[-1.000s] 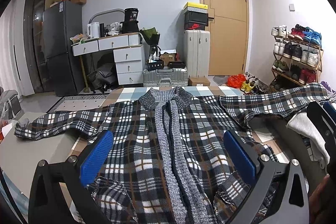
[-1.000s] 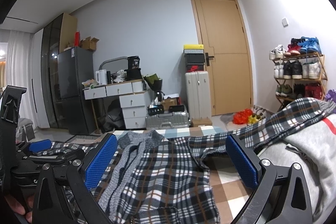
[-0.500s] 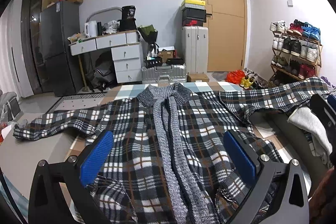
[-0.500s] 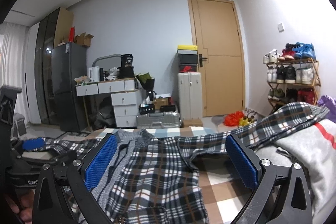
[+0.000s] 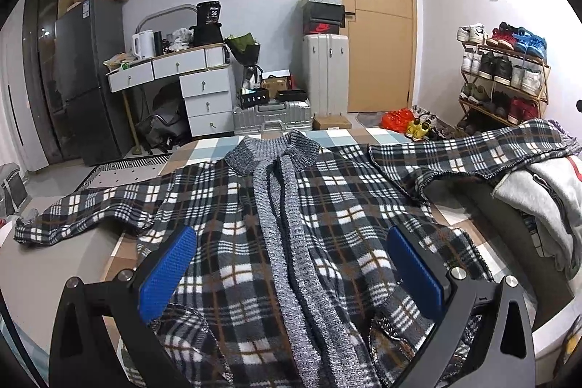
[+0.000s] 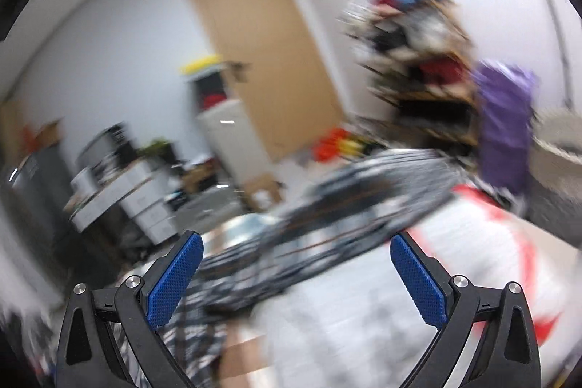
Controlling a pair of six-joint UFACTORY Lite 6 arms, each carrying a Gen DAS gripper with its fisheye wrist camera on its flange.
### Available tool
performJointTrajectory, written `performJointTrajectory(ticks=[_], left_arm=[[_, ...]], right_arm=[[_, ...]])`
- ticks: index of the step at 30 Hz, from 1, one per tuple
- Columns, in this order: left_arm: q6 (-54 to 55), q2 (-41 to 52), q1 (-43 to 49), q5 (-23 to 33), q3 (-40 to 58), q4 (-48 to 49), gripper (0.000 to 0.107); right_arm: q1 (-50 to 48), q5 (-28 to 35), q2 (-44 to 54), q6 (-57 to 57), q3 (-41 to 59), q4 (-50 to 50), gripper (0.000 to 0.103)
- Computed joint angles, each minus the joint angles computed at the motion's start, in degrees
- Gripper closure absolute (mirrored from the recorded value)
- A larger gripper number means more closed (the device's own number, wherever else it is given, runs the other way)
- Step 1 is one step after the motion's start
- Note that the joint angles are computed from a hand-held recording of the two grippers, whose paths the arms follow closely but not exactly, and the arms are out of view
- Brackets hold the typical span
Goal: Fold large clothes
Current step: 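Grasp the grey knit cuff of the plaid jacket sleeve with the right gripper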
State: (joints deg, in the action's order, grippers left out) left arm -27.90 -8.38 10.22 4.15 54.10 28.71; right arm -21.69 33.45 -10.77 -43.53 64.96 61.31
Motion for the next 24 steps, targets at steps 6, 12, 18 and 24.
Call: performJointTrajectory(ticks=[6, 12, 18, 24], left_arm=[[-8.56, 1.90, -1.19, 1.08, 1.33, 8.80, 0.005], [-9.95, 2.11, -1.34, 2.23, 1.68, 10.49, 0.005], [-11.82, 2.26, -0.99, 2.54, 1.87, 12.58, 0.005], [-12.12, 2.51, -0.96, 2.47, 2.10, 12.80, 0.005]], right_arm=[[-8.82, 10.12, 18.21, 4.38, 18.96, -3.01, 0.000], [-9.00, 13.42, 27.51, 9.90, 28.53, -6.52, 0.000], [-5.67, 13.13, 32.64, 16.86, 33.60, -16.46, 0.008], [-1.77, 7.82, 31.67, 20.08, 32.12, -24.22, 0.030]])
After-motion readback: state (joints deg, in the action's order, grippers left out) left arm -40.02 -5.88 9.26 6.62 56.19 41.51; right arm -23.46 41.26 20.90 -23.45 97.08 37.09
